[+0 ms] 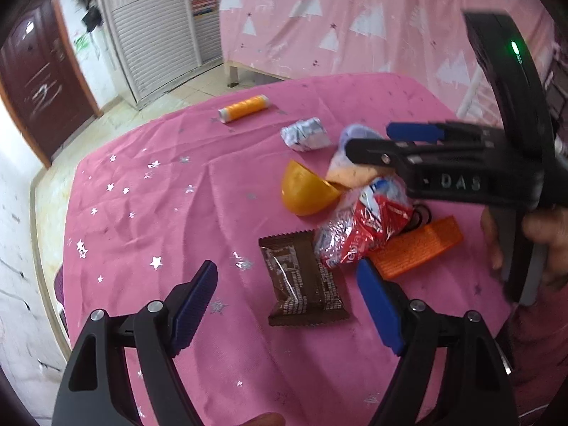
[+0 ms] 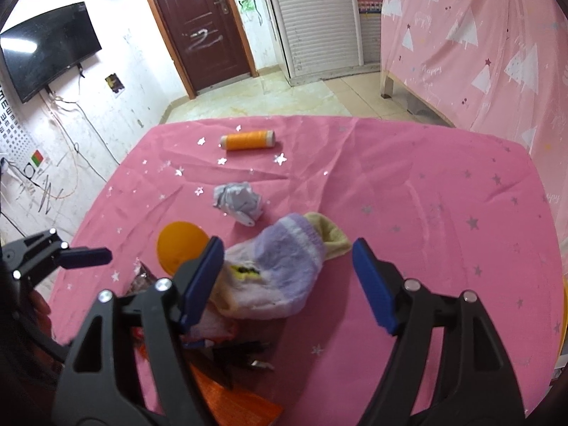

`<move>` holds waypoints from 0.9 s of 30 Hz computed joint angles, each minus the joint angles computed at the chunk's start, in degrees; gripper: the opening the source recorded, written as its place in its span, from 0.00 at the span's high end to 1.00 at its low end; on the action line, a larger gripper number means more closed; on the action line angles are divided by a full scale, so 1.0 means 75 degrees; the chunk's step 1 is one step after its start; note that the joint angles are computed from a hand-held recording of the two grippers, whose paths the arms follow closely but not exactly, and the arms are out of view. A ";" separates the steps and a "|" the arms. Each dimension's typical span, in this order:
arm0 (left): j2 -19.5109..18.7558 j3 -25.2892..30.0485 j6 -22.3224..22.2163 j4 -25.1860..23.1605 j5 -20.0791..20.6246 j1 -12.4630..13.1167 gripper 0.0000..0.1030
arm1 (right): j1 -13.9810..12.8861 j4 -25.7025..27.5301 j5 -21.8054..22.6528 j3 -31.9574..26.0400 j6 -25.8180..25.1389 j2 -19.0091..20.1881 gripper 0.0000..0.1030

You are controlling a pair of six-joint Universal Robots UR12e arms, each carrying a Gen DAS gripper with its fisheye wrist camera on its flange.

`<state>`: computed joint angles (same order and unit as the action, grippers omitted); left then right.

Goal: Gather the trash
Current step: 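Grasp the brown snack wrapper with the left gripper while the right grasps the purple sock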

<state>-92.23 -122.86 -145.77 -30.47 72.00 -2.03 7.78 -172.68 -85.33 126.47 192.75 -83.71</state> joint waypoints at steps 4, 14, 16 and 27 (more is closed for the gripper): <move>-0.0088 -0.0009 0.0182 0.0073 0.0053 -0.0083 0.28 | 0.0008 0.0092 0.0038 -0.0038 0.0019 0.0043 0.30; -0.0272 0.0011 0.0194 0.0245 -0.0040 -0.0054 0.41 | 0.0129 0.0184 -0.0237 -0.0108 -0.0262 0.0107 0.65; -0.0258 -0.0035 0.0280 0.0337 -0.0100 -0.0040 0.44 | 0.0184 0.0121 -0.0398 -0.0116 -0.0328 0.0132 0.73; 0.0040 -0.0252 0.0462 0.0271 -0.0406 0.0181 0.68 | 0.0197 -0.0322 -0.0834 0.0029 -0.0110 0.0027 0.83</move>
